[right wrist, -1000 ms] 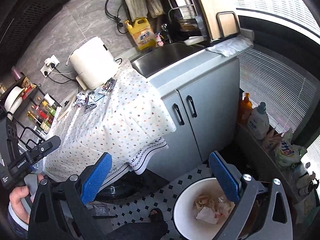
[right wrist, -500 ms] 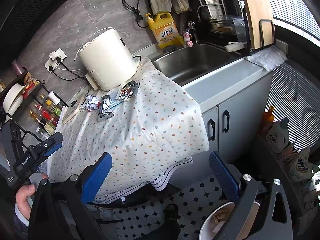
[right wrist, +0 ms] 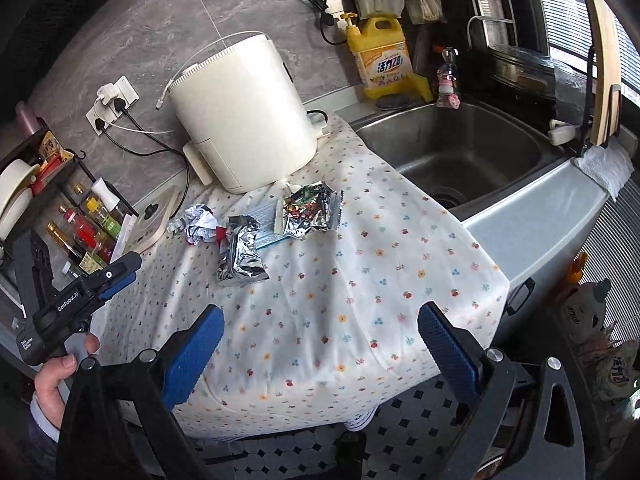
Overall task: Collect trash
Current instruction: 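Raise both empty grippers back up to the counter, then close the right gripper on the flat silver foil bag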
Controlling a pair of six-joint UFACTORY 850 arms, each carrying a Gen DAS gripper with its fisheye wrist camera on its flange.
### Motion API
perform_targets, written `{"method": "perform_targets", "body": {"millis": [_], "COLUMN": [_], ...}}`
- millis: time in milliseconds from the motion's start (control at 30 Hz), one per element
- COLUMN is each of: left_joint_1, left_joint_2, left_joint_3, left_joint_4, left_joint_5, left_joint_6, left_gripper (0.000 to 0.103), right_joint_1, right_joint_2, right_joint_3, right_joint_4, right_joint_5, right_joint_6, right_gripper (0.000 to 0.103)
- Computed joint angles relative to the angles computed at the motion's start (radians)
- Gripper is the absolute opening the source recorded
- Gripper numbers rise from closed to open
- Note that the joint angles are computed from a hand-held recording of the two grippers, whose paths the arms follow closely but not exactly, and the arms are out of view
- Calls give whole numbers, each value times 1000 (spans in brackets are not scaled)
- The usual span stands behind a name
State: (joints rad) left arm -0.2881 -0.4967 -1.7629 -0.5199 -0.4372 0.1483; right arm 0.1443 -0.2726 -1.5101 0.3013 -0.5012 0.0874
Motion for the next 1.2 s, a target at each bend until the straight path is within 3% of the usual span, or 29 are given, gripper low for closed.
{"method": "perform_targets", "body": {"millis": [233, 567, 600, 633, 667, 733, 967, 1200], "left_joint_1": [72, 137, 141, 143, 144, 143, 123, 97], "left_joint_2": [-61, -106, -113, -121, -129, -149, -248, -366], "left_joint_3": [-82, -137, -145, -153, -163, -187, -314, -479], "left_joint_4": [-5, -24, -33, -44, -52, -71, -135, -150], "left_joint_5": [-64, -133, -142, -148, -155, -173, -254, -349], "left_joint_6": [56, 112, 122, 134, 144, 165, 229, 236], "left_gripper": [71, 68, 68, 68, 68, 68, 68, 61], "right_joint_1": [66, 127, 128, 125, 120, 121, 118, 99], "right_joint_2": [-187, -460, -486, -516, -540, -539, -453, -359], "right_joint_3": [-195, -525, -560, -603, -638, -639, -532, -426], "right_joint_4": [-1, -96, -97, -69, -35, -18, -25, -64], "right_joint_5": [-30, -166, -194, -238, -281, -279, -241, -190], "right_joint_6": [33, 116, 110, 82, 53, 27, 28, 92], "right_gripper": [95, 88, 75, 44, 27, 15, 11, 11]}}
